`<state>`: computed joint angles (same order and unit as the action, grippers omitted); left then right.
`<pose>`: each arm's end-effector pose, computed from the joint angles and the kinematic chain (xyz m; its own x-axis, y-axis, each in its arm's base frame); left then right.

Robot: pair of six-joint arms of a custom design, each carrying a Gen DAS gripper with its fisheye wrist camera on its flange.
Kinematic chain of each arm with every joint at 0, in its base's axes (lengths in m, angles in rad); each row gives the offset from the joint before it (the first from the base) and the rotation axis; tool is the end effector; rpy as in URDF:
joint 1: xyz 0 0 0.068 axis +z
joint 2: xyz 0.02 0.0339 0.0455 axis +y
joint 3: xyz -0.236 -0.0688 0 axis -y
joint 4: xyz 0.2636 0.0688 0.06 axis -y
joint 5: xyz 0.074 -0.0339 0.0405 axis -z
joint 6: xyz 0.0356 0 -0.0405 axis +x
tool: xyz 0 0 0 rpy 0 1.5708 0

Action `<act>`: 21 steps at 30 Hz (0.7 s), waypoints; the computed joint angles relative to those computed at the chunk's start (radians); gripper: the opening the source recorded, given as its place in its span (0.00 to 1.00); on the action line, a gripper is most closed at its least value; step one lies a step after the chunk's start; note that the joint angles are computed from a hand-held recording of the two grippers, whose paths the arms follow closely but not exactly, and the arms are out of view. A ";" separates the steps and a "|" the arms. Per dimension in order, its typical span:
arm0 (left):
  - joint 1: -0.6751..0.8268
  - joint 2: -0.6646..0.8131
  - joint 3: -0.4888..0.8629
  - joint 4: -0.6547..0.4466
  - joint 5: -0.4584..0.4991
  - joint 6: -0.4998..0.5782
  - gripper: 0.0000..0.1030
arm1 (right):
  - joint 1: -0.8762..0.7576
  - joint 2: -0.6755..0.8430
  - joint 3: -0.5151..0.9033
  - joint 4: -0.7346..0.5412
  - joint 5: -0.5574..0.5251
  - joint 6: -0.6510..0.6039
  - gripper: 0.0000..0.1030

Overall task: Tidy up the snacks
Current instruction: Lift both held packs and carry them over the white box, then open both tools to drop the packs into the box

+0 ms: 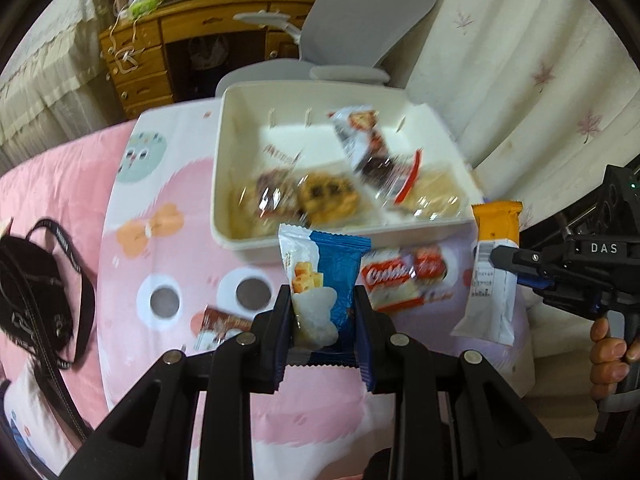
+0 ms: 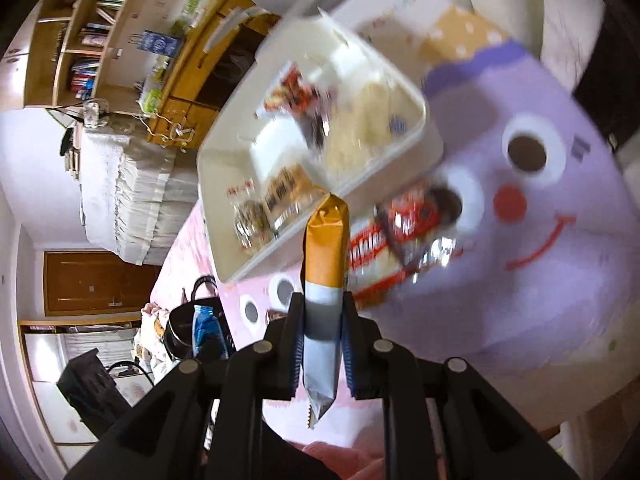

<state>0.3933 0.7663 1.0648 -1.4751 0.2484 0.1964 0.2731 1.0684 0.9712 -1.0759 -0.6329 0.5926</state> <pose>0.1197 0.0402 0.3118 -0.8919 -0.1653 -0.4210 -0.1124 0.9826 -0.1477 0.2007 0.0781 0.2598 -0.9811 0.1929 -0.0167 0.1325 0.7317 0.6687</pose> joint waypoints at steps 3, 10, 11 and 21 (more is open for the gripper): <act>-0.087 0.044 0.043 0.033 -0.027 -0.069 0.26 | -0.043 0.030 0.039 0.023 0.000 -0.057 0.16; -0.185 0.179 0.115 0.123 -0.066 -0.160 0.26 | -0.079 0.125 0.100 0.157 0.005 -0.108 0.16; -0.185 0.196 0.122 0.137 -0.064 -0.165 0.26 | -0.082 0.145 0.113 0.174 0.009 -0.119 0.17; -0.109 0.327 0.115 0.288 -0.026 -0.170 0.26 | -0.017 0.294 0.176 0.324 0.066 -0.121 0.17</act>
